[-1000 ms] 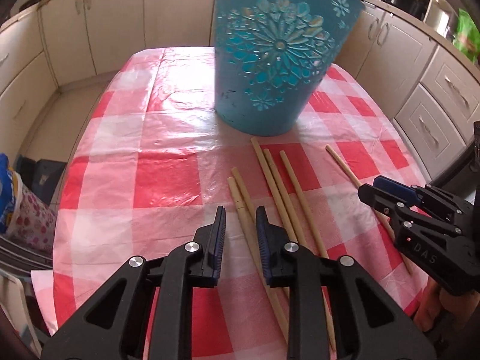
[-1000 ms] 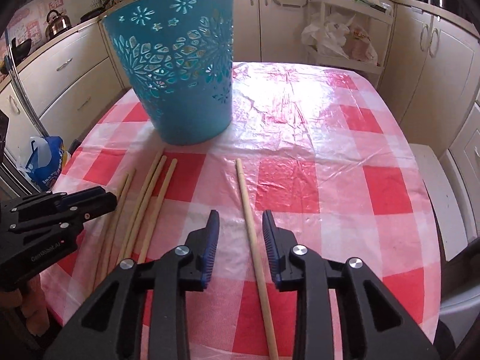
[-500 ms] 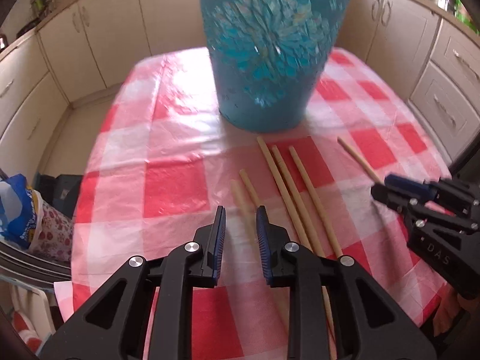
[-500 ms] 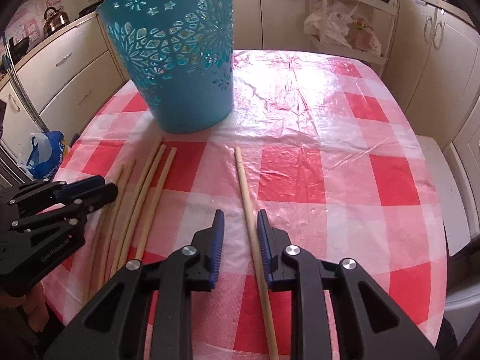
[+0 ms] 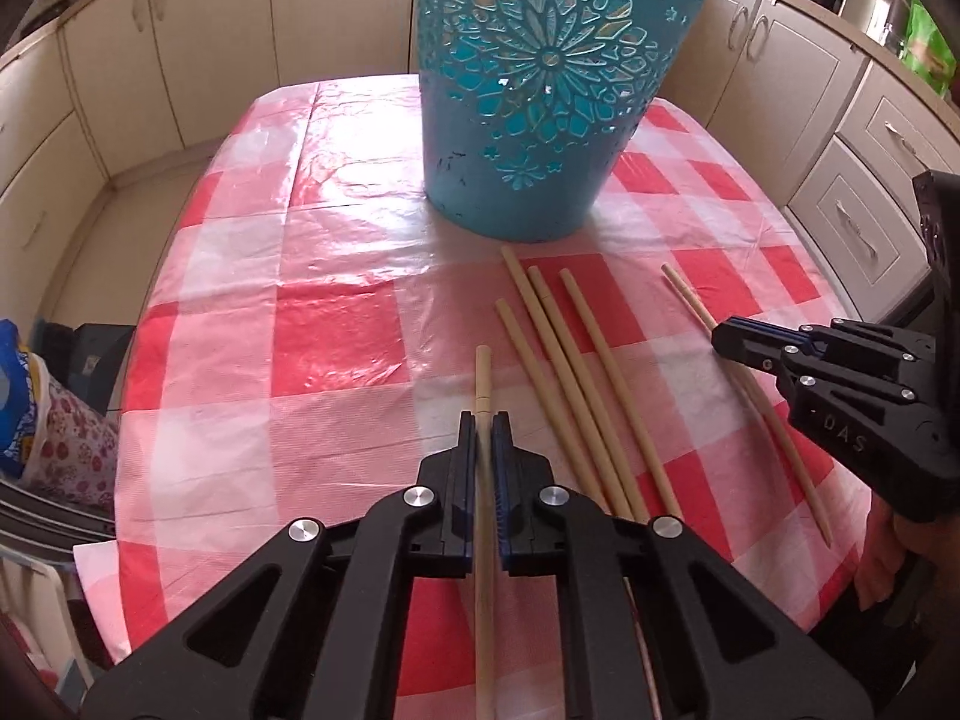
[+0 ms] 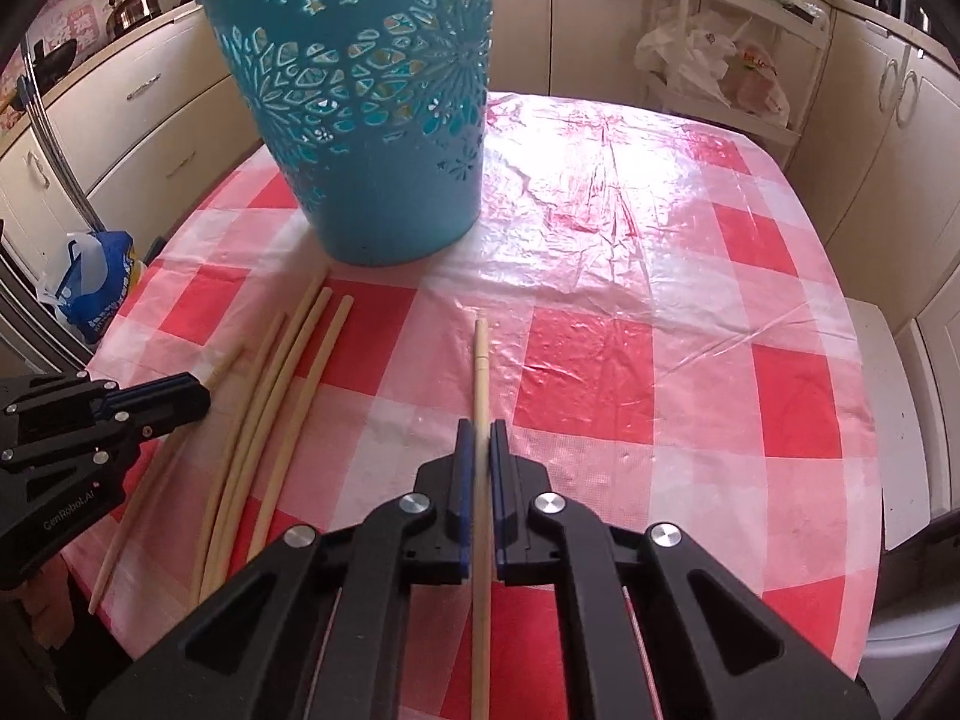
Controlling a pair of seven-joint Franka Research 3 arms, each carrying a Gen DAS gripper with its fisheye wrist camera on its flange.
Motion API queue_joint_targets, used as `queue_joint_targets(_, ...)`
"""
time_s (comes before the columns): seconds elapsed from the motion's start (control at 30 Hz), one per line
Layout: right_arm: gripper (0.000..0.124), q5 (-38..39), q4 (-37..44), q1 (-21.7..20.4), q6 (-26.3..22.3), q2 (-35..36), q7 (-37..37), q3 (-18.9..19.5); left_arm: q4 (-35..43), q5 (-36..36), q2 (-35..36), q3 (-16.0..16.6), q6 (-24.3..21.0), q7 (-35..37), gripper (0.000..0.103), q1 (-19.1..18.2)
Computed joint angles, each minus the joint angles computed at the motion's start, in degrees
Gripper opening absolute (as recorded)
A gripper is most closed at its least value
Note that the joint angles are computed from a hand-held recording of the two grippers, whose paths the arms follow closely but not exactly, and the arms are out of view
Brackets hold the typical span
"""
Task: Organize utensils
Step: 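Lift both held sticks up over the blue basket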
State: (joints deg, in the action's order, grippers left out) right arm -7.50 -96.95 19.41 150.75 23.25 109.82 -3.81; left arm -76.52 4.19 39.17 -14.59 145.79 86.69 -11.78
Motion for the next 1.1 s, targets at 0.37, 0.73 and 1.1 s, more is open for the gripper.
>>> queue_joint_targets(0.37, 0.006, 6.9, -3.3, -2.6, 2.8, -2.1, -2.7, 2.8, -0.6, 5.5, -1.0, 1.5, -0.5, -0.8, 0.005, -2.0)
queue_joint_targets(0.73, 0.006, 38.6, -14.7, -9.7, 26.3, -11.9, -19.9, 13.7, -12.3, -15.1, -9.0, -13.1, 18.7, 12.0, 0.005, 11.5)
queue_joint_targets(1.1, 0.006, 34.7, 5.7, 2.3, 35.8, -1.9, -16.1, 1.4, 8.7, -16.0, 0.6, -15.4, 26.1, 11.9, 0.005, 8.6)
